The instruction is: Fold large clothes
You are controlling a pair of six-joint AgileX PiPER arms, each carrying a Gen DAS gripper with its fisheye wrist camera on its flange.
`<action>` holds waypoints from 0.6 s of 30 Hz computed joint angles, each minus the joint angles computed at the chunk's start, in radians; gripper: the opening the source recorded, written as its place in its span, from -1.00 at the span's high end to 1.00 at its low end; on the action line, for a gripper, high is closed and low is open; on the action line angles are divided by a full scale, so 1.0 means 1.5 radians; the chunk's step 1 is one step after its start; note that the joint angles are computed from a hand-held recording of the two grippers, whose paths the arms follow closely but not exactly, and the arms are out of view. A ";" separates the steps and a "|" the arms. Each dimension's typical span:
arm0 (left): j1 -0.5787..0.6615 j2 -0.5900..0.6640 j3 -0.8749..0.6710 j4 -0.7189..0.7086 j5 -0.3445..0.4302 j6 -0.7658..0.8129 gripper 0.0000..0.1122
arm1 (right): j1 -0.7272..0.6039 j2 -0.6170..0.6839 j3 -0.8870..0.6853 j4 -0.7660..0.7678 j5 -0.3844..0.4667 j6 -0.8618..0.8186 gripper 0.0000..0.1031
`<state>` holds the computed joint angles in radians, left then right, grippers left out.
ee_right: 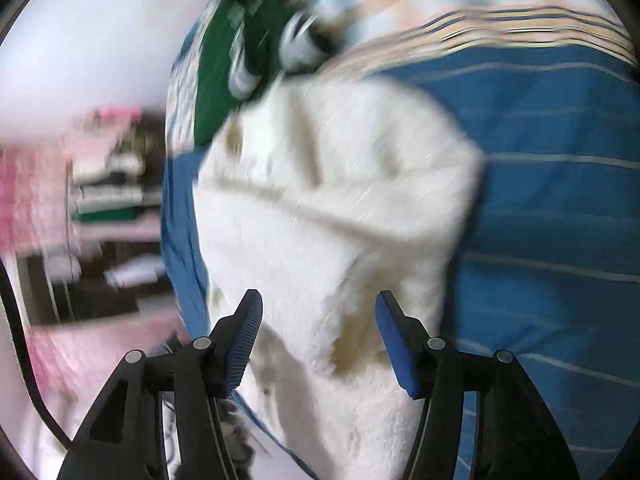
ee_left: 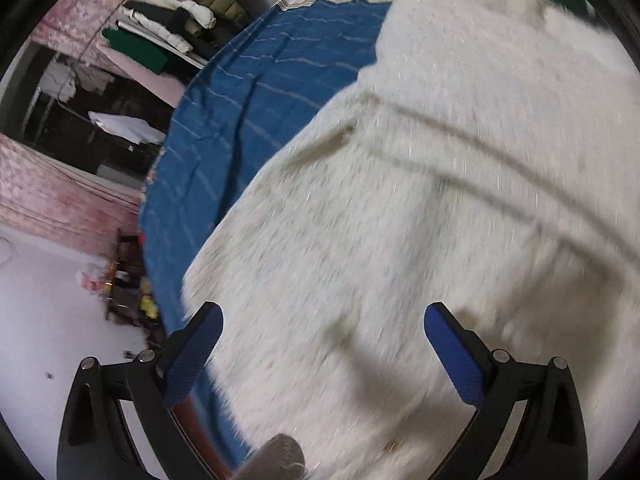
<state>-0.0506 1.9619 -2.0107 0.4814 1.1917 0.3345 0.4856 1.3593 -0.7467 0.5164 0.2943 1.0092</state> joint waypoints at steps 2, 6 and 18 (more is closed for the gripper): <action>-0.003 -0.026 0.079 0.046 -0.046 -0.018 -0.83 | 0.016 0.088 -0.123 -0.116 0.098 0.053 0.56; -0.003 -0.032 0.159 0.112 -0.101 -0.055 -0.84 | 0.061 0.279 -0.327 -0.292 0.360 0.136 0.70; -0.022 -0.208 0.248 0.069 -0.059 0.022 -0.83 | 0.139 0.214 -0.414 -0.366 0.613 0.264 -0.36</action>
<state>-0.0838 1.6500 -1.6391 0.5853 1.1035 0.3672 0.6939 1.6808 -1.3672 -0.0327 1.2140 1.4047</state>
